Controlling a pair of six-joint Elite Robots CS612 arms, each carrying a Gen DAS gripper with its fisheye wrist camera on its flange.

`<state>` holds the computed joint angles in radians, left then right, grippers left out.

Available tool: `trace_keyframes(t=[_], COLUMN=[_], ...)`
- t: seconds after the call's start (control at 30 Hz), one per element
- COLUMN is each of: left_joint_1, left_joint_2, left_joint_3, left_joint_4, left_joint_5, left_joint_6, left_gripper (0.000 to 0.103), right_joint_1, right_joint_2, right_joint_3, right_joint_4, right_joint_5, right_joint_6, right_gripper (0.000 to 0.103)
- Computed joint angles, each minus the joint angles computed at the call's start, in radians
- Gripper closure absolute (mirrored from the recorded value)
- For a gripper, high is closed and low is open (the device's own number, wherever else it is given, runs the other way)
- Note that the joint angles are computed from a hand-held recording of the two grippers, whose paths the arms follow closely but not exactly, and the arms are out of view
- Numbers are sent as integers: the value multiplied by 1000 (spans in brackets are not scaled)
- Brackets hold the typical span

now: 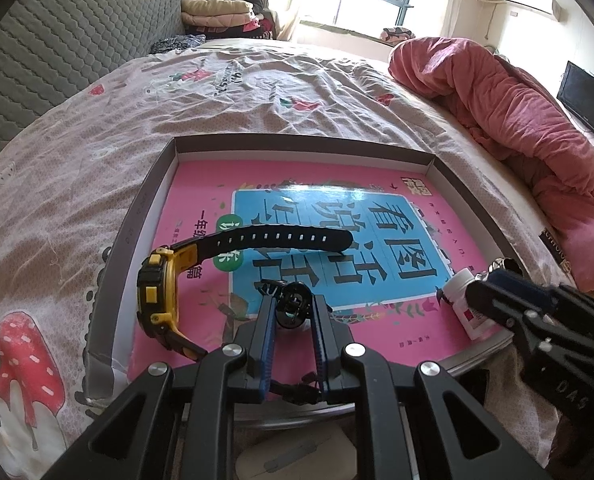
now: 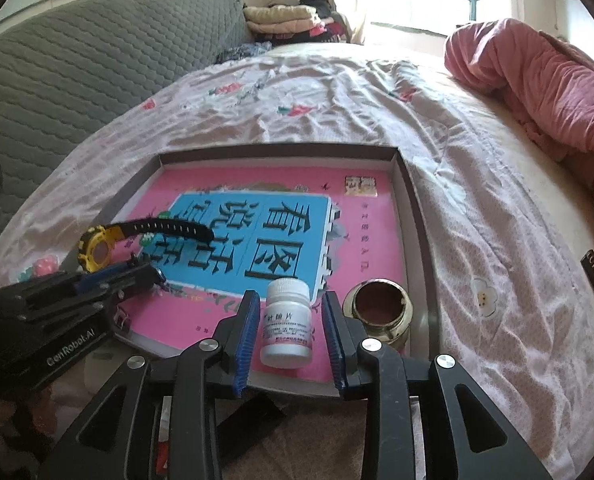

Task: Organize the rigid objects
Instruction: 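Open the right tool to release the bottle while the left opens to release the clip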

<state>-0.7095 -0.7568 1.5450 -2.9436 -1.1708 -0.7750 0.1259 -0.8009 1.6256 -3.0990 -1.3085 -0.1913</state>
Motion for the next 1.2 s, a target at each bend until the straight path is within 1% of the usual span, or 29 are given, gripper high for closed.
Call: trace_keyframes(t=[0.03, 0.1, 0.37, 0.7, 0.97, 1.2], left_joint_1=[0, 0, 3, 2, 1, 2], left_joint_2=[0, 0, -3, -4, -12, -20], left_joint_3=[1, 1, 6, 5, 19, 28], left_joint_4=[-1, -3, -11, -5, -40, -58], left_joint_5=[0, 2, -11, -6, 9, 1], left_joint_6=[-1, -1, -14, -13, -13, -21], left_gripper=[85, 85, 85, 85, 85, 85], right_joint_1=[-2, -5, -3, -4, -6, -8], right_joint_2=[0, -1, -1, -1, -3, -4], right_joint_3=[1, 6, 7, 11, 15, 15], right_joint_4=[-9, -30, -39, -53, -63, -61], right_joint_5=[7, 19, 20, 20, 17, 20], right_joint_6=[5, 12, 4, 11, 17, 16], right_gripper=[61, 59, 58, 58, 57, 57])
